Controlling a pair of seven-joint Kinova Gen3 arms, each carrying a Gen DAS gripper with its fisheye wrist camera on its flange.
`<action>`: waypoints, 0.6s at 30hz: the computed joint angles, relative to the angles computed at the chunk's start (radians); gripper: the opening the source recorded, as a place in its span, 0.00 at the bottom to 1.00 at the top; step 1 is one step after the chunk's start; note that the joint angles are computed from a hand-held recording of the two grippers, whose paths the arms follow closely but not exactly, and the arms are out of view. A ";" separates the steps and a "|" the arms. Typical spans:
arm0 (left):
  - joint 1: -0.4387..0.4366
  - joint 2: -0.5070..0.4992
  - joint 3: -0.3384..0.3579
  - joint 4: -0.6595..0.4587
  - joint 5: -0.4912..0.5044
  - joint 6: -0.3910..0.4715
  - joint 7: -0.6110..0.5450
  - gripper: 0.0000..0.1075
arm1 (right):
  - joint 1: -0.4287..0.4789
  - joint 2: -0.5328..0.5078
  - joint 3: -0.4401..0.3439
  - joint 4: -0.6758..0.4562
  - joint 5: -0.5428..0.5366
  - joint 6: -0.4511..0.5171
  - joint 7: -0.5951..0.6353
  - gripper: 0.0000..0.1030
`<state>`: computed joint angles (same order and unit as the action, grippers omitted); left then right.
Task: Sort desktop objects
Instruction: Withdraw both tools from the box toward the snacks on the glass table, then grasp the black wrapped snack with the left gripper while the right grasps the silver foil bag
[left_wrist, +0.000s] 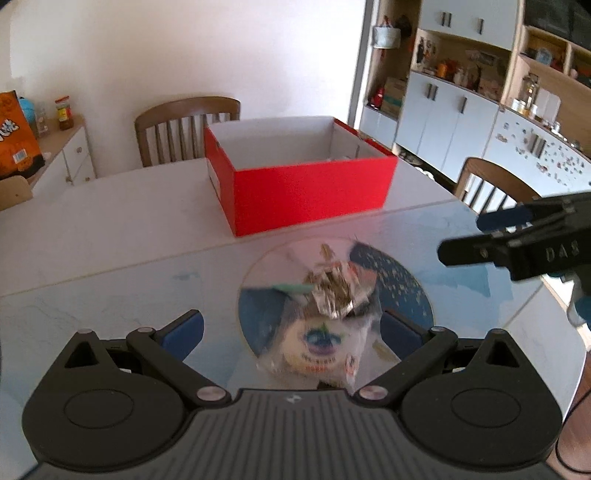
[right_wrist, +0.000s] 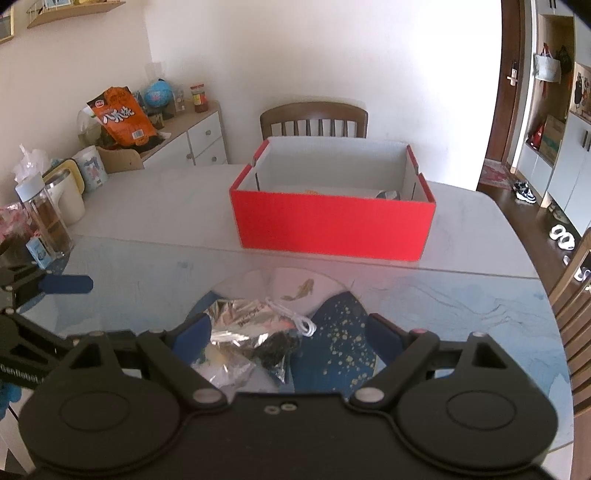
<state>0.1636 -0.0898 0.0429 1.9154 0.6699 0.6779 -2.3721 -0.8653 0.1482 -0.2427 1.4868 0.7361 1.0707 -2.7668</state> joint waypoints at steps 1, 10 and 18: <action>0.002 -0.006 -0.006 0.018 0.017 -0.009 -0.033 0.95 | -0.005 0.005 -0.001 0.000 0.006 0.006 -0.001 0.88; 0.001 -0.004 -0.023 0.094 0.097 -0.003 -0.202 0.95 | -0.026 0.032 0.005 0.017 -0.004 0.001 -0.017 0.87; -0.013 0.007 -0.015 0.144 0.133 -0.003 -0.285 0.91 | -0.043 0.053 0.016 0.030 -0.018 0.006 -0.029 0.86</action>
<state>0.1507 -0.0825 0.0278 2.0591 0.8033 0.6752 -2.6572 -0.9087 0.2016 -0.2271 1.5168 0.7177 1.0771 -2.7960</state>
